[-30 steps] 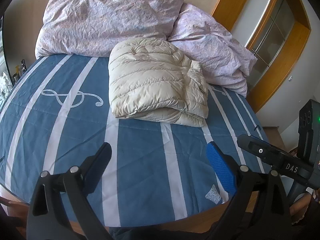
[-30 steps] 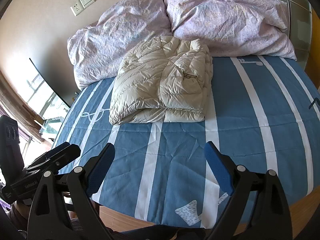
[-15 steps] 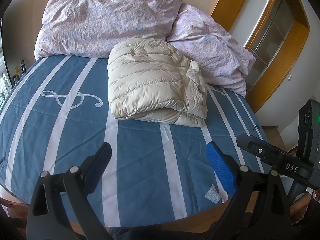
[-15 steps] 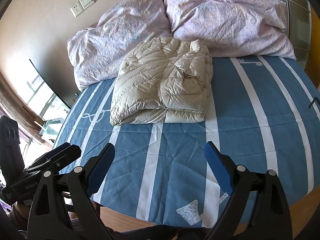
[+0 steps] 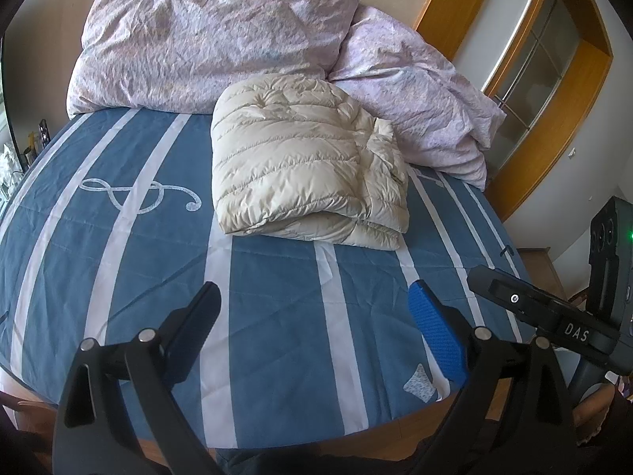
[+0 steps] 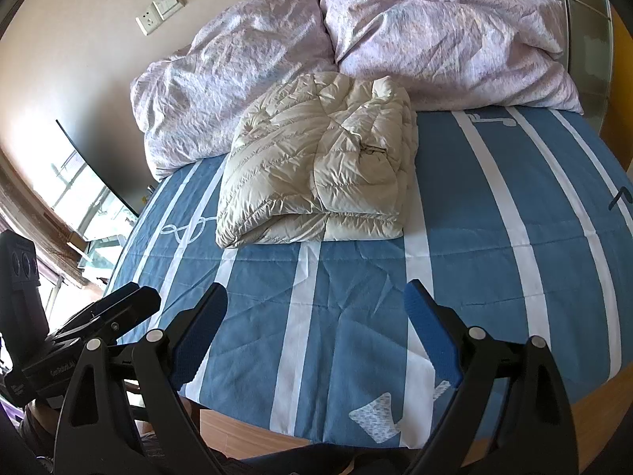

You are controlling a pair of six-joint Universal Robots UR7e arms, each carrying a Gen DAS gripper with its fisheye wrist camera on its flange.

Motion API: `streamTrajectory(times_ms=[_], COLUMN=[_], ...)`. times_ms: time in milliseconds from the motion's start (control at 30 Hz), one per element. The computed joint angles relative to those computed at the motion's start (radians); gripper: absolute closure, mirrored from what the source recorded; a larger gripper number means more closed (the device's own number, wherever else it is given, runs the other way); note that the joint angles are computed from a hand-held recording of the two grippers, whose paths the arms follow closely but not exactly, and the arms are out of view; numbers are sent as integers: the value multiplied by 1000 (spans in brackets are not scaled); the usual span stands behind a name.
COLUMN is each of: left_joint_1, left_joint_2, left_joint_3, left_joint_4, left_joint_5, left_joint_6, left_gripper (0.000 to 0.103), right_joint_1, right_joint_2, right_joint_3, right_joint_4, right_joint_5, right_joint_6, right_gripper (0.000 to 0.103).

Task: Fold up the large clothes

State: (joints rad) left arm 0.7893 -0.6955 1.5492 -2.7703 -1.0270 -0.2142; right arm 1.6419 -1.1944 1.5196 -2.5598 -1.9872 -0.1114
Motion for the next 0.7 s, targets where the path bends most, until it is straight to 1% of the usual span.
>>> streamTrajectory(times_ms=[700], left_joint_1=[5], left_joint_2=[2], left_joint_3=[-5], left_joint_4=[22], left_joint_5=[11], left_joint_6=[-18], left_gripper=[8], right_joint_1=[-1], right_joint_2=[4], right_joint_3=[2], right_joint_4=[-4], right_joint_5=[-2], right_joint_6=[4], right_gripper=[11])
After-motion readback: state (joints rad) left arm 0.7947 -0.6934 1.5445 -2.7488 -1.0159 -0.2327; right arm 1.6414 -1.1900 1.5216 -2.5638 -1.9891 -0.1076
